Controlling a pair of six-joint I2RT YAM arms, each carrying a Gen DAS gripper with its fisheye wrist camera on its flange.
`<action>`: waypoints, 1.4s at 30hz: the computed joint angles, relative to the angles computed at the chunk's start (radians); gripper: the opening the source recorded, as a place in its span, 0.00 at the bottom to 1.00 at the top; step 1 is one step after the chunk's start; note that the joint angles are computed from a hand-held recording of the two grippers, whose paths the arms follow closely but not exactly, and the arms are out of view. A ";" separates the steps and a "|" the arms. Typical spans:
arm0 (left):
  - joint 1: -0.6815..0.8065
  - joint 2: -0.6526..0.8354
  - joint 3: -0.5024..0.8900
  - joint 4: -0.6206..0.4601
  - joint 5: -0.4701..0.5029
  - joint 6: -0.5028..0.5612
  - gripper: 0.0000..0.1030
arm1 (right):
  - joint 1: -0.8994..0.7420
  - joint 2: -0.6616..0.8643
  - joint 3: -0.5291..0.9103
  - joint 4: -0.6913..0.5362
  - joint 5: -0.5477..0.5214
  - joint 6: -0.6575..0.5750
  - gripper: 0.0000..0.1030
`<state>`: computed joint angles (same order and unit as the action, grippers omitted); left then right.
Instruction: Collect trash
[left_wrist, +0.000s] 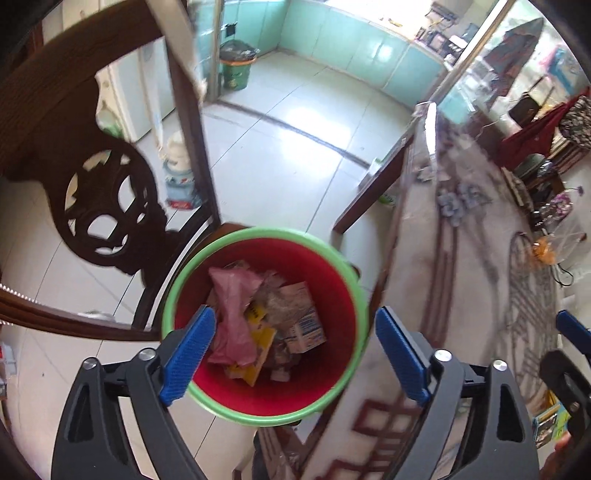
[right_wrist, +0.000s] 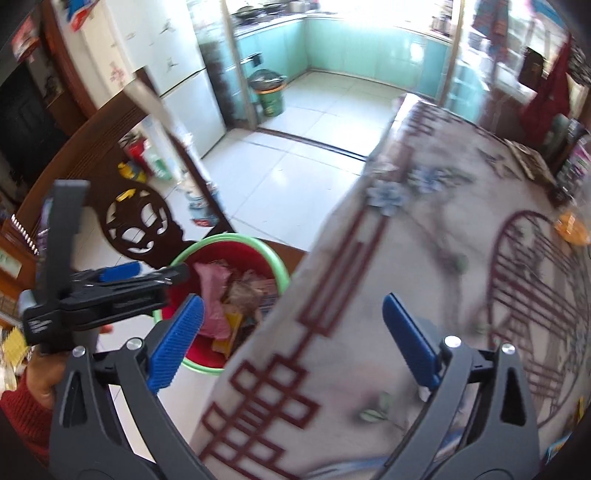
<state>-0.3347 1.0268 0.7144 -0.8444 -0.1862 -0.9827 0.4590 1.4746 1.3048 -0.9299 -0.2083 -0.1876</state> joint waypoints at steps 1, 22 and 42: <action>-0.037 0.012 0.030 -0.004 -0.023 -0.014 0.86 | -0.025 -0.004 0.005 -0.010 -0.003 -0.001 0.93; -0.574 0.279 0.588 -0.305 -0.793 -0.268 0.92 | -0.398 -0.295 -0.020 0.104 -0.055 -0.019 0.95; -0.731 0.474 0.894 -0.663 -0.930 -0.532 0.93 | -0.497 -0.422 -0.067 0.211 0.027 0.025 0.96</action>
